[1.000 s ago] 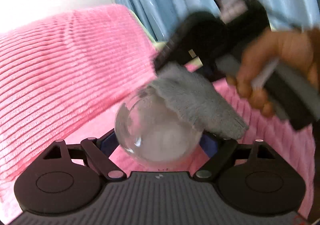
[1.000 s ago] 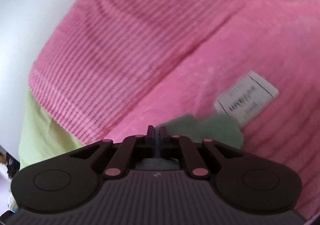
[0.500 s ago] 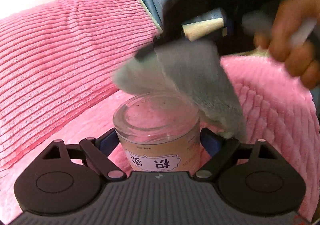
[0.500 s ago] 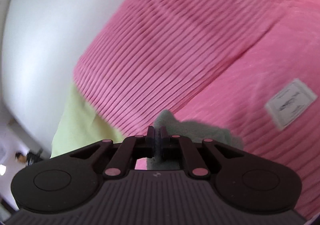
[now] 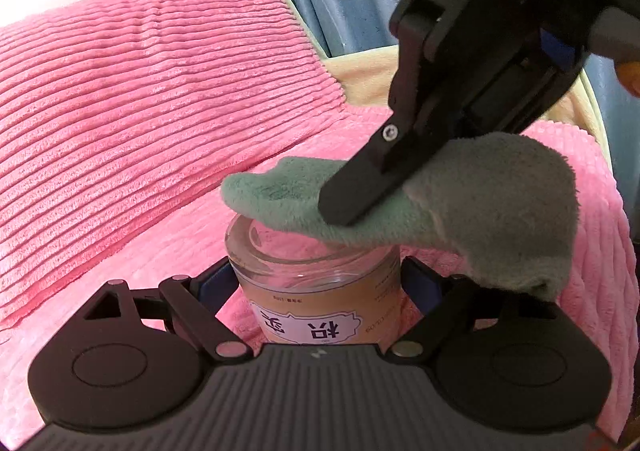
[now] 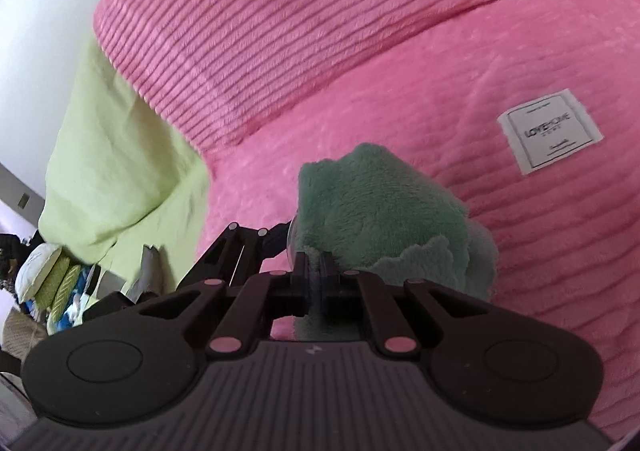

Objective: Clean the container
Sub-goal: 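Wipe the jar rim and label side with the right tool's cloth while left holds jar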

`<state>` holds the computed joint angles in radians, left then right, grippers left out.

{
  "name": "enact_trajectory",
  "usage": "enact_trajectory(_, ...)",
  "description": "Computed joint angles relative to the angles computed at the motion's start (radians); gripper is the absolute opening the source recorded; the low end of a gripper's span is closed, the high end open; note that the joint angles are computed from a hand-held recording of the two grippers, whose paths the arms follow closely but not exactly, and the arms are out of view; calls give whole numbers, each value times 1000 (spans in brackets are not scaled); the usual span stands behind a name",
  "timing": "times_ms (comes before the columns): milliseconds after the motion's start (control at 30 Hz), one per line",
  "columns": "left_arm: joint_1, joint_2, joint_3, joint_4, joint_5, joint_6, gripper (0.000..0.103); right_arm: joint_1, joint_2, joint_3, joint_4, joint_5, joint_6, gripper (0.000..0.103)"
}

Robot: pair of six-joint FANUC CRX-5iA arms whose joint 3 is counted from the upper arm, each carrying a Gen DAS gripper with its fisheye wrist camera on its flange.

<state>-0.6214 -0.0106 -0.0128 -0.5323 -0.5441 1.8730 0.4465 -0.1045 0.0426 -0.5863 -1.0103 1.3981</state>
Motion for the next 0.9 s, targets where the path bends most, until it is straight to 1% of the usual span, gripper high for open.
enact_trajectory(100,7,3,-1,17,1,-11,88,-18,47,54,-34,-53,44,2)
enact_trajectory(233,10,8,5,28,-6,-17,88,-5,72,80,-39,-65,83,1)
enact_trajectory(367,15,10,6,39,-8,-24,88,17,79,79,-20,-35,106,0)
enact_trajectory(567,23,12,8,58,-12,-33,88,61,88,77,50,23,110,0)
enact_trajectory(767,6,20,24,18,-34,-4,88,81,104,80,111,74,95,0)
enact_trajectory(900,-5,21,30,-8,-45,16,88,118,101,60,206,121,62,0)
